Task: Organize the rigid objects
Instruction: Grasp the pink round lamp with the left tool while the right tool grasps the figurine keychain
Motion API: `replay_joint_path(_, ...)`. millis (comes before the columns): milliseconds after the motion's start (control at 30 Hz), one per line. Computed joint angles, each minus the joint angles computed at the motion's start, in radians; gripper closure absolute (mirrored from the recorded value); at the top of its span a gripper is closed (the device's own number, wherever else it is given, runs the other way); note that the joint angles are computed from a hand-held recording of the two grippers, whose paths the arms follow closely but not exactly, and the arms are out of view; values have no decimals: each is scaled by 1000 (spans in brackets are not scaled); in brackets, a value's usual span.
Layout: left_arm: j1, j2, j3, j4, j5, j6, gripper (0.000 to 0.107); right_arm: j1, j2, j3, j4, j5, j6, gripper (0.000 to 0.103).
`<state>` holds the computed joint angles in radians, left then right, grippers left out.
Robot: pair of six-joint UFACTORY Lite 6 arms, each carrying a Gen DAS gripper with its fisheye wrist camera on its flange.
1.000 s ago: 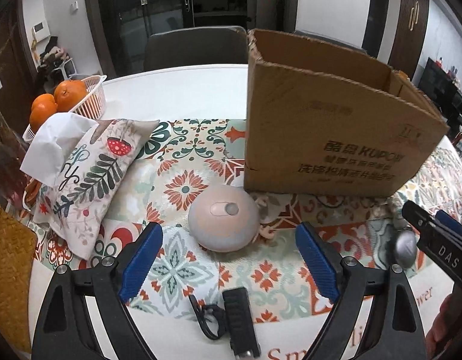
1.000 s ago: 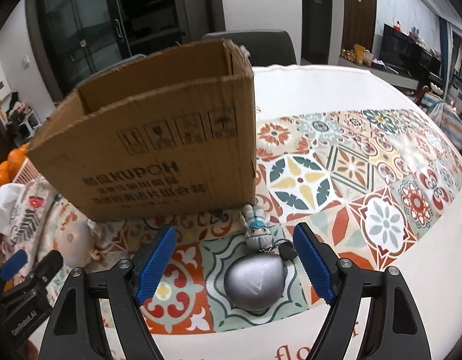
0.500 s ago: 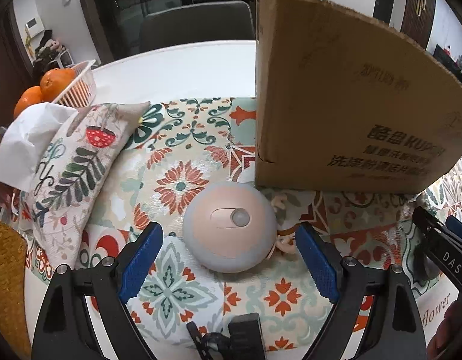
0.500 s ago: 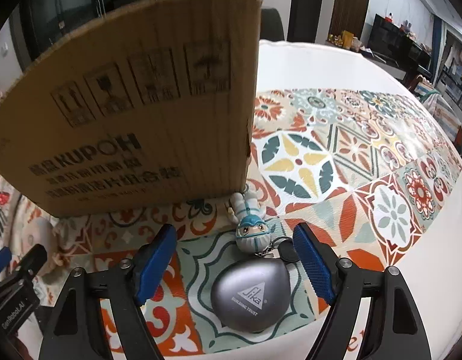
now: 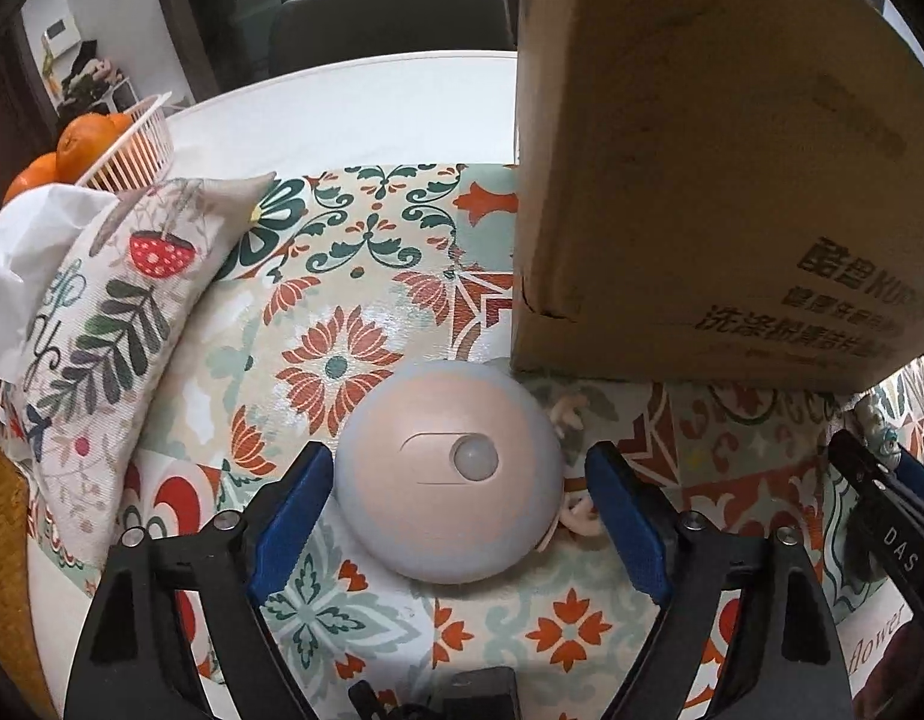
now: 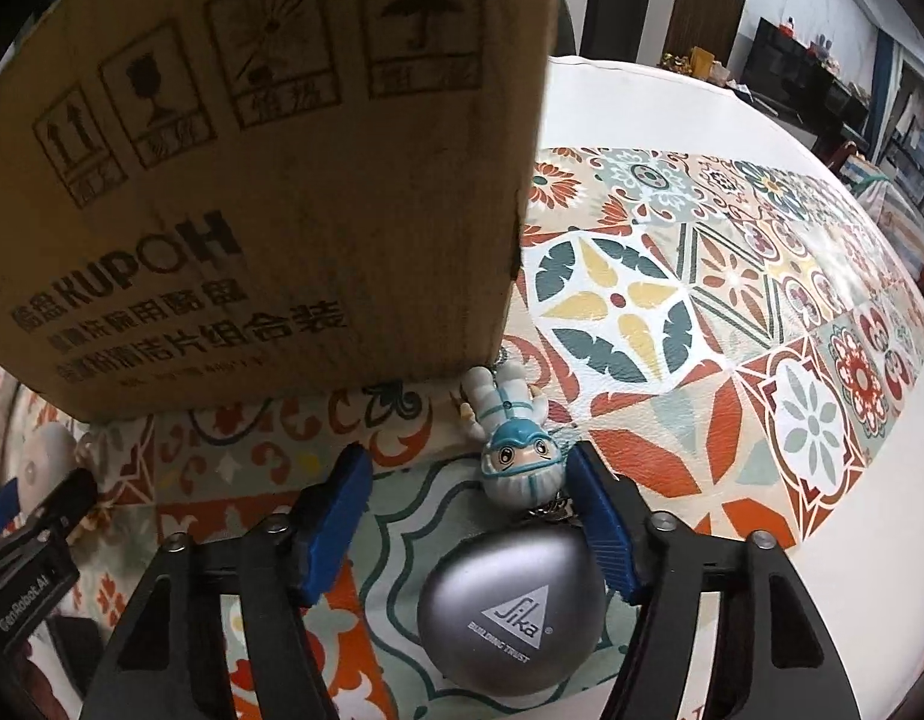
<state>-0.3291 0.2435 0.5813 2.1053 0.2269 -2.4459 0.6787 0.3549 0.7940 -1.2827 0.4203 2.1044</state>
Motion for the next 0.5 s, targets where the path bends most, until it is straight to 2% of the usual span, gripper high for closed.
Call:
replay_joint_path(67,-6,11,4,-24,18,19,31,-3,6,4,-24,-3,20,40)
replay_joint_path(133,1,15,0,42,21,-38,31,-15,4,1,-51,-15,33,45)
replay_joint_path(200,5,13,-7,91,21,-81,32,24,-19,-14,-17,8,30,63)
replay_joint_path(267,3,-6,-24,129,15,-122,33,41,-34,-25,-22,10,41,69)
replay_joint_path(333,-14,-28,-44,123,13,-119,33,40,-40,-38,-53,1,72,71)
replay_joint_path(367,-19,-35,-48,123,14,-120,33,37,-49,-49,-77,-9,94,75)
replay_joint_path(500,-73,-81,-80,25,33,-43,33,25,-69,-95,-221,-32,216,75)
